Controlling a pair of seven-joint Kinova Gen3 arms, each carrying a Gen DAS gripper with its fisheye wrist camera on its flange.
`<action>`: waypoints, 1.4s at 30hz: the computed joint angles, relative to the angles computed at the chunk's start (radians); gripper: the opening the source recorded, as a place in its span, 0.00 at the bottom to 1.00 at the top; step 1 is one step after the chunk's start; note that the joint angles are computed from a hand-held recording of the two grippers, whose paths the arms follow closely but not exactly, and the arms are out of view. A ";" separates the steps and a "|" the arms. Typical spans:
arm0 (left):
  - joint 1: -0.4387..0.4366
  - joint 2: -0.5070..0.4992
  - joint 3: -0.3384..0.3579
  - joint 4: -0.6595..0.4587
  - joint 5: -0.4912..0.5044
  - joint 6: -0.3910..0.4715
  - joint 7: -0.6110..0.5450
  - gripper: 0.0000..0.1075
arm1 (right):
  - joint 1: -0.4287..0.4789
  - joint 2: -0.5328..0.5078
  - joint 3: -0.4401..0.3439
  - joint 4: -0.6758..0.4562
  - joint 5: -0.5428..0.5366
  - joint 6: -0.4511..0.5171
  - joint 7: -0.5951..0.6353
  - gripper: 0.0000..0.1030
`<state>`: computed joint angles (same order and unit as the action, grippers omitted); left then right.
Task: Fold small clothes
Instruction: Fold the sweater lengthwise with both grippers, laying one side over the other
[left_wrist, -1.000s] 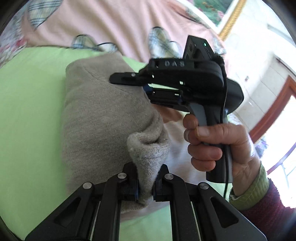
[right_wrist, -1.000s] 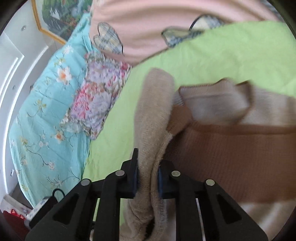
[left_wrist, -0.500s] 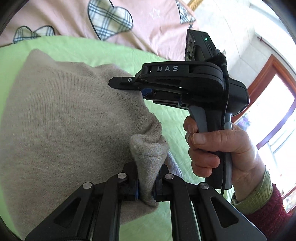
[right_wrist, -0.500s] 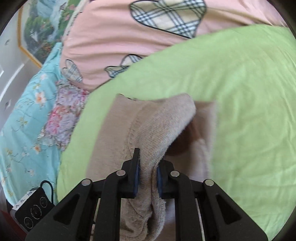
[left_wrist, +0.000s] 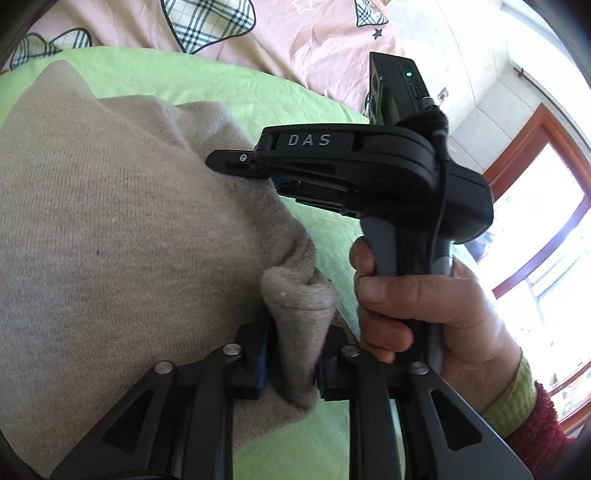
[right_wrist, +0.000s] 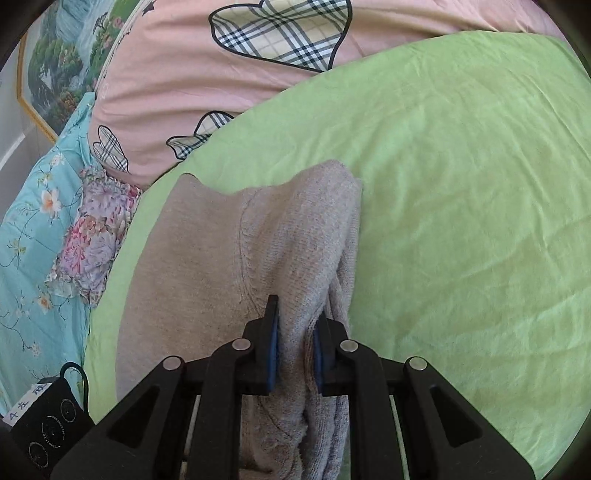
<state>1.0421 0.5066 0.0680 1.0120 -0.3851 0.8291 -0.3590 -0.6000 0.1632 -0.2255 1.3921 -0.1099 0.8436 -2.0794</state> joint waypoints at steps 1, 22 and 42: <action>-0.003 -0.013 0.004 0.016 0.005 -0.006 -0.003 0.23 | -0.004 -0.002 0.001 0.002 0.008 0.000 -0.006 0.16; -0.013 -0.319 0.057 0.328 -0.245 0.144 0.341 0.57 | -0.011 -0.094 -0.017 0.062 0.044 0.043 -0.109 0.67; -0.302 -0.320 0.108 0.513 -0.015 -0.216 0.119 0.45 | 0.033 -0.004 -0.022 0.036 -0.191 0.021 0.109 0.43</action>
<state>0.7403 0.1863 0.1756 1.5246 -0.4003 0.6134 -0.2405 -0.5672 0.1591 -0.2474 1.4276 -0.3007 0.8649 -1.9702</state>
